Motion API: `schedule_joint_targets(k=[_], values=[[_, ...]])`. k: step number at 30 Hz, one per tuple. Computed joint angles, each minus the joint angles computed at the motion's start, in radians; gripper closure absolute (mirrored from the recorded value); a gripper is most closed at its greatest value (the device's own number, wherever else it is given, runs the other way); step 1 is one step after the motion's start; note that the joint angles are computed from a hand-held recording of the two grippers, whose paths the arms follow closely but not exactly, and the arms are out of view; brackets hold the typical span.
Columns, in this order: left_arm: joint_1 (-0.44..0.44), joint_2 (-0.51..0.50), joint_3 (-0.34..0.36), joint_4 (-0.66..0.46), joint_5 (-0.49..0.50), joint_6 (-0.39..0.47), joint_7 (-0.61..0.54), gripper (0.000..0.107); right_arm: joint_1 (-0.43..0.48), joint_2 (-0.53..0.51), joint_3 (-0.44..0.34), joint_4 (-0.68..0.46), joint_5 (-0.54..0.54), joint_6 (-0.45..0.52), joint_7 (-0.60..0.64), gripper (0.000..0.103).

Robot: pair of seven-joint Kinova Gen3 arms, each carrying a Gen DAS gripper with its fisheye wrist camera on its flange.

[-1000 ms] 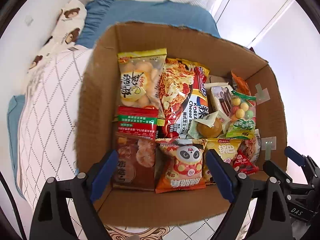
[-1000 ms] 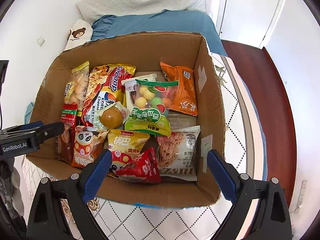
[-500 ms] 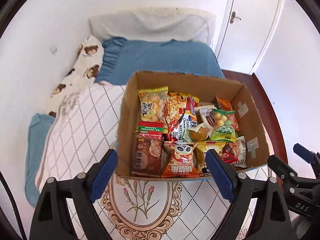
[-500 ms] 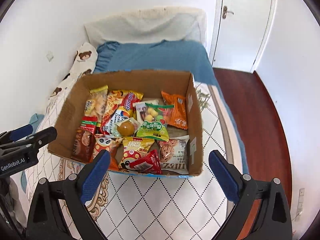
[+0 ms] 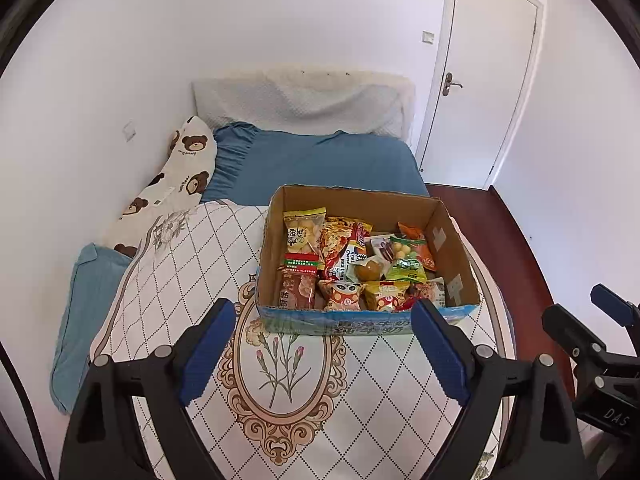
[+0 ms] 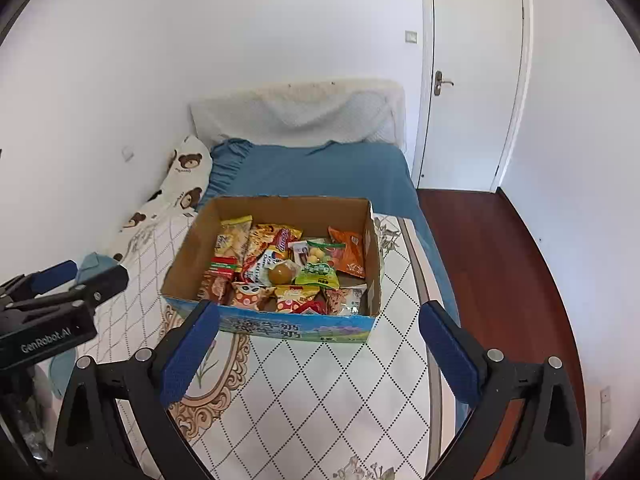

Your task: Organize snacks

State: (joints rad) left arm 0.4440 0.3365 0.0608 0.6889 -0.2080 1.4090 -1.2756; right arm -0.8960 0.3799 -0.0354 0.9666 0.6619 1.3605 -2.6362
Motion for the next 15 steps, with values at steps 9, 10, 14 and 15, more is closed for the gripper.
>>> schedule_joint_targets(k=[9, 10, 14, 15], values=[[0.028, -0.108, 0.025, 0.123, -0.05, -0.029, 0.027, 0.018, -0.125, -0.051, -0.025, 0.0, 0.135, 0.094, -0.068, 0.0], [0.025, -0.117, 0.029, 0.132, -0.049, -0.032, 0.033, 0.018, -0.129, -0.054, -0.029, -0.002, 0.14, 0.1, -0.07, 0.0], [0.026, -0.15, 0.043, 0.176, -0.073, -0.055, 0.057, 0.018, -0.137, -0.063, -0.04, 0.003, 0.156, 0.11, -0.088, 0.0], [0.028, -0.154, 0.046, 0.182, -0.084, -0.059, 0.063, 0.018, -0.137, -0.063, -0.042, 0.001, 0.157, 0.113, -0.09, 0.0]])
